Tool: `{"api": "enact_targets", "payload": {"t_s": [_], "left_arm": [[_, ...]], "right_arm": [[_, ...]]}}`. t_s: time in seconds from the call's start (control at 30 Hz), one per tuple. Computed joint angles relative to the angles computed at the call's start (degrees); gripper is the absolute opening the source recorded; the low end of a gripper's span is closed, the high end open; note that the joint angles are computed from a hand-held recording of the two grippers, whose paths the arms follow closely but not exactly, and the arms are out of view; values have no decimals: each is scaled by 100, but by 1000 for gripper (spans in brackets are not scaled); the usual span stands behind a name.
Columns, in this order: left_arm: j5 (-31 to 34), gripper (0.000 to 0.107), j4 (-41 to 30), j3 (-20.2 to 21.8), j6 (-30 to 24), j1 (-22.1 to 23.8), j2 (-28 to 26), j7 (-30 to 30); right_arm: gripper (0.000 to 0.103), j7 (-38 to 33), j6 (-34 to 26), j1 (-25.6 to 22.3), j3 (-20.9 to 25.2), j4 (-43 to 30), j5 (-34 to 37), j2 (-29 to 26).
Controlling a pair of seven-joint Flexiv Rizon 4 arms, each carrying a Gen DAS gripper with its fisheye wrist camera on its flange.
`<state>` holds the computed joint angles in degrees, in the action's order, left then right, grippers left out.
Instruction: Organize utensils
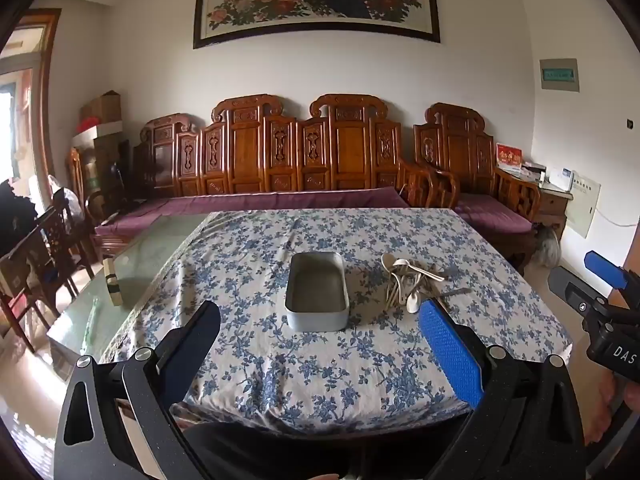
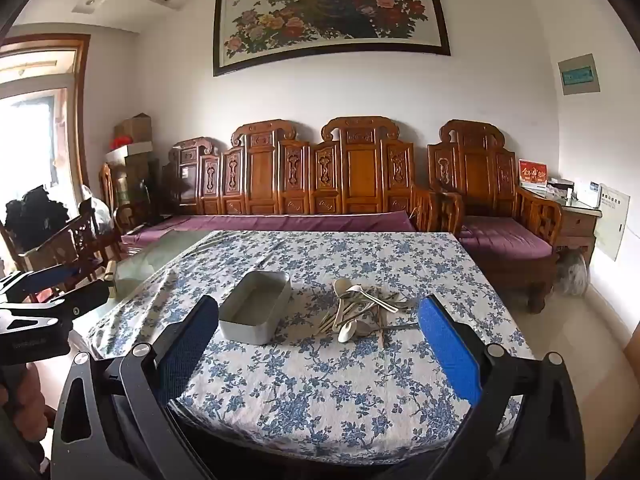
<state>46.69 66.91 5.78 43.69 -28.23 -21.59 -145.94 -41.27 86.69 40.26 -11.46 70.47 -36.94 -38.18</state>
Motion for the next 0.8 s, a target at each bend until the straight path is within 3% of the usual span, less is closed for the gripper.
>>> {"api": "enact_targets", "payload": {"t_s": [0.8], "left_arm": [[17,97,6,-1,22,4,2,-37]], "right_arm": [[100,-17,-10,5,2,-25,10,-18]]}}
